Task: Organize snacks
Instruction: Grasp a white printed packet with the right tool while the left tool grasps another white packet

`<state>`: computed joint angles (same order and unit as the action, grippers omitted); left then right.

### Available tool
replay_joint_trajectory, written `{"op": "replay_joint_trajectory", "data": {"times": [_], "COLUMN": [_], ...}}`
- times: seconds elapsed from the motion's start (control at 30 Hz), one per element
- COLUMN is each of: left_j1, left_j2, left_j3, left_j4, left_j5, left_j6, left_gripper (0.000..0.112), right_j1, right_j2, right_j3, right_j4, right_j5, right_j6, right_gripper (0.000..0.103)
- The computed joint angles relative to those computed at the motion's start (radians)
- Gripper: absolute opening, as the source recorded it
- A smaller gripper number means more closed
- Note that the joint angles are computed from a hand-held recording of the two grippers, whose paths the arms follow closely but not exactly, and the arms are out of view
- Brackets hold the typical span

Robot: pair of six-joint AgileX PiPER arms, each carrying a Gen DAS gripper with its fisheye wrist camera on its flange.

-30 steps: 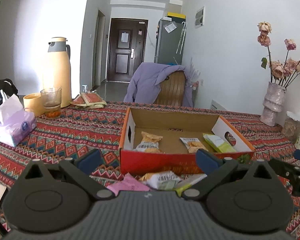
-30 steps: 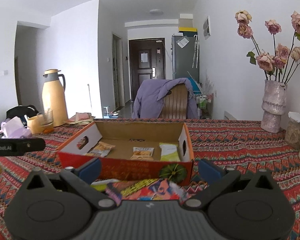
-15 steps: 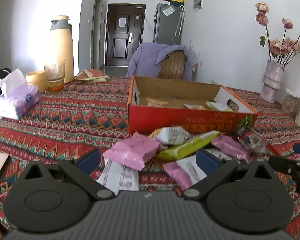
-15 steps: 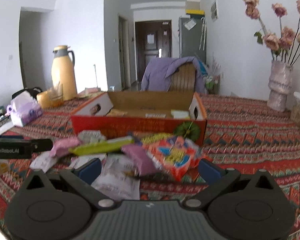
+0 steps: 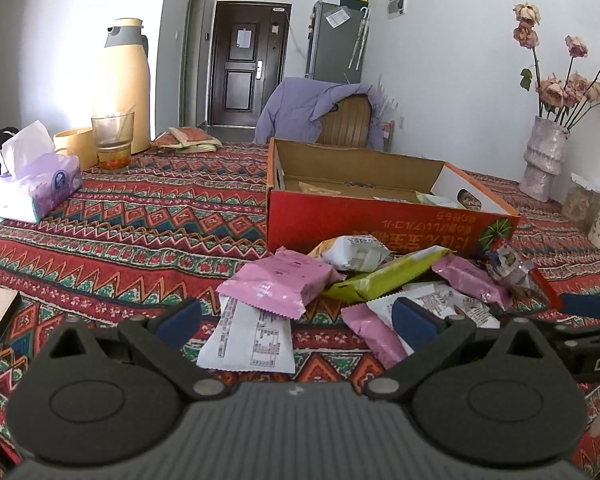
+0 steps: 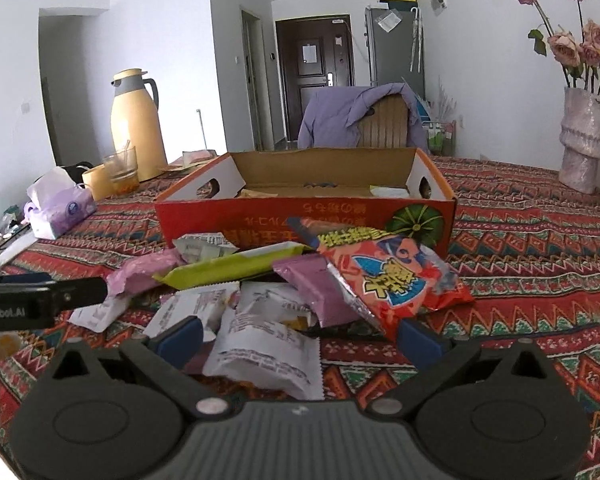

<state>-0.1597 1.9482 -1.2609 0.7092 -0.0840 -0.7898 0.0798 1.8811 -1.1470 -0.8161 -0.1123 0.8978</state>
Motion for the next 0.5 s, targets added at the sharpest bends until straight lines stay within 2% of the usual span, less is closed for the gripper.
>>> {"op": "replay_joint_trajectory", "data": {"times": [0.1,0.23,0.37,0.5], "left_j1": [0.008,0.018,0.024,0.030], "left_j2": [0.003,0.004,0.003,0.007], "left_j3": [-0.004,-0.003,0.000,-0.007], "left_j4": [0.091,0.210,0.243,0.377], "left_j5": [-0.001,-0.003,-0.004,-0.003], "left_j6": [-0.094,-0.219,-0.253,-0.391], "left_gripper": [0.103,0.103,0.103,0.103], "right_j1": [0.011,0.023,0.020,0.027], "right_j2": [0.006,0.022,0.046,0.079], "right_j3": [-0.005,-0.016,-0.033,-0.058], "right_j4": [0.036,0.263,0.185,0.333], "right_j5": [0.005,0.028,0.040,0.053], "right_j6": [-0.034,-0.240,-0.126,-0.253], "right_gripper": [0.103,0.102,0.100,0.094]}}
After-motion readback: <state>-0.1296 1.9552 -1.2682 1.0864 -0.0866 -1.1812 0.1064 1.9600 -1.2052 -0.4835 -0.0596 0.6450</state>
